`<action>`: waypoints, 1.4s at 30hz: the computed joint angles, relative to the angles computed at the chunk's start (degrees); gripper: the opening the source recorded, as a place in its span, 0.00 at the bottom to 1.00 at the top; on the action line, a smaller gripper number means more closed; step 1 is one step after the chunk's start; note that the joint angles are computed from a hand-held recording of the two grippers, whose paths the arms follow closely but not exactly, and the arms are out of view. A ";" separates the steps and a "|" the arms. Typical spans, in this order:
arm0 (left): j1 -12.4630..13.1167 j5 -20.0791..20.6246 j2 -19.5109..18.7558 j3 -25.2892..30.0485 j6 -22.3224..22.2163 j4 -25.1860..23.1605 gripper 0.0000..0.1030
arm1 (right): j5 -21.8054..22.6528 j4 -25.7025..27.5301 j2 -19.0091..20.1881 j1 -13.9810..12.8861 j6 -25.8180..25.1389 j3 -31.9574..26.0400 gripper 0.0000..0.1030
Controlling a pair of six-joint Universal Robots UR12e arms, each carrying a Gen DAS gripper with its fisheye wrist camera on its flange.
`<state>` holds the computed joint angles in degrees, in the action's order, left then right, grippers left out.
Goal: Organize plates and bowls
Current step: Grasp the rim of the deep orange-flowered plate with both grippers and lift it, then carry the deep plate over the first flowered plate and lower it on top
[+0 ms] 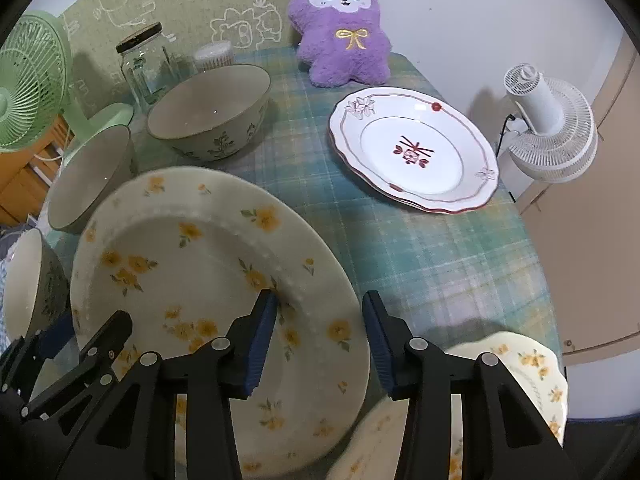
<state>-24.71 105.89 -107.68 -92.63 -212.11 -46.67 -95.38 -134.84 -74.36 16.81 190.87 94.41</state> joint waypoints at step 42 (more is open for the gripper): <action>-3.76 5.50 3.17 -2.02 -3.46 0.17 0.48 | 0.03 -0.44 -5.83 -0.64 -1.76 5.27 0.42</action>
<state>-28.47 111.39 -104.52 -94.65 -215.57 -46.50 -95.35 -135.28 -80.19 16.17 189.11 99.68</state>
